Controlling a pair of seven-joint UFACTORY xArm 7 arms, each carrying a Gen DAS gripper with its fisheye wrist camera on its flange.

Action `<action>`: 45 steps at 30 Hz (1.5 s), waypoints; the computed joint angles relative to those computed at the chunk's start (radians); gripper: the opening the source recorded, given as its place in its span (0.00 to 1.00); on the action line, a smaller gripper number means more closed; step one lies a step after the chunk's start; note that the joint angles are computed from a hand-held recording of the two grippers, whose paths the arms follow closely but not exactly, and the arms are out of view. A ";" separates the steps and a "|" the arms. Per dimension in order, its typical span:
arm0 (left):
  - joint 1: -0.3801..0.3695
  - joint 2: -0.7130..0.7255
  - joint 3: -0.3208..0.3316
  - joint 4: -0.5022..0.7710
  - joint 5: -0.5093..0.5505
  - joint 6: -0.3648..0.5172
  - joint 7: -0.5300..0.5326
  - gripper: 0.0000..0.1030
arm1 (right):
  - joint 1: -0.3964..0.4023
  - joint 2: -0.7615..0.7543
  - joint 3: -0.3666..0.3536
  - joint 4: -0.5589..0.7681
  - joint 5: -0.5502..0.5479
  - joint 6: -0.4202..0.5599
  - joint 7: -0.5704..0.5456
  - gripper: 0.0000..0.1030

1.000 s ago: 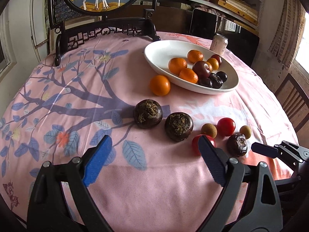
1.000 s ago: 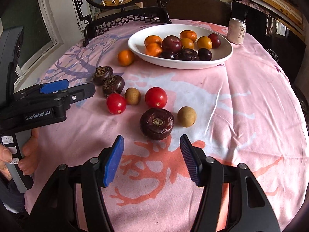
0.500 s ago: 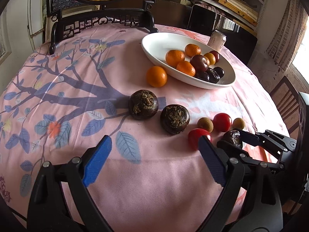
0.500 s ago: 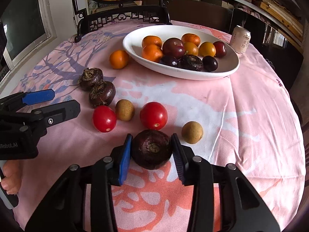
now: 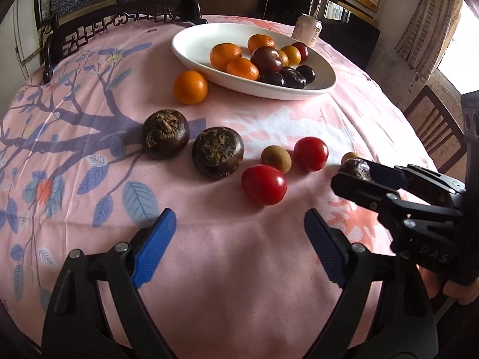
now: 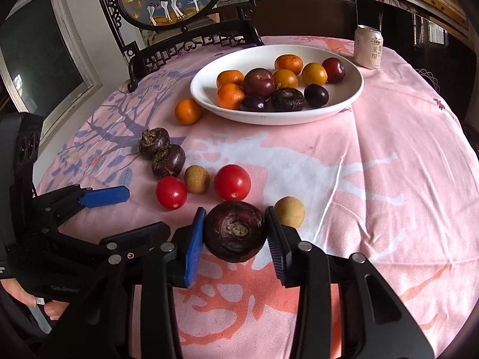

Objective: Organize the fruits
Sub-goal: 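Grasp a dark passion fruit with the right tool while the left tool grasps a red tomato, then lower both held fruits onto the white plate and open both tools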

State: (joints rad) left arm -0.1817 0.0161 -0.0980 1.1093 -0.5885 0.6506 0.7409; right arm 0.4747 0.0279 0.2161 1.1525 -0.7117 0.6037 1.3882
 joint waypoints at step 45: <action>-0.030 -0.001 0.009 0.109 0.042 -0.039 -0.040 0.31 | -0.083 -0.103 0.061 -0.017 -0.268 0.022 0.285 0.39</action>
State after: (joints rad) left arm -0.2118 0.0150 -0.0894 1.2186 -0.5464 0.6118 0.7009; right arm 0.3916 -0.0749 0.2775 1.1351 -0.9798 0.6256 1.6727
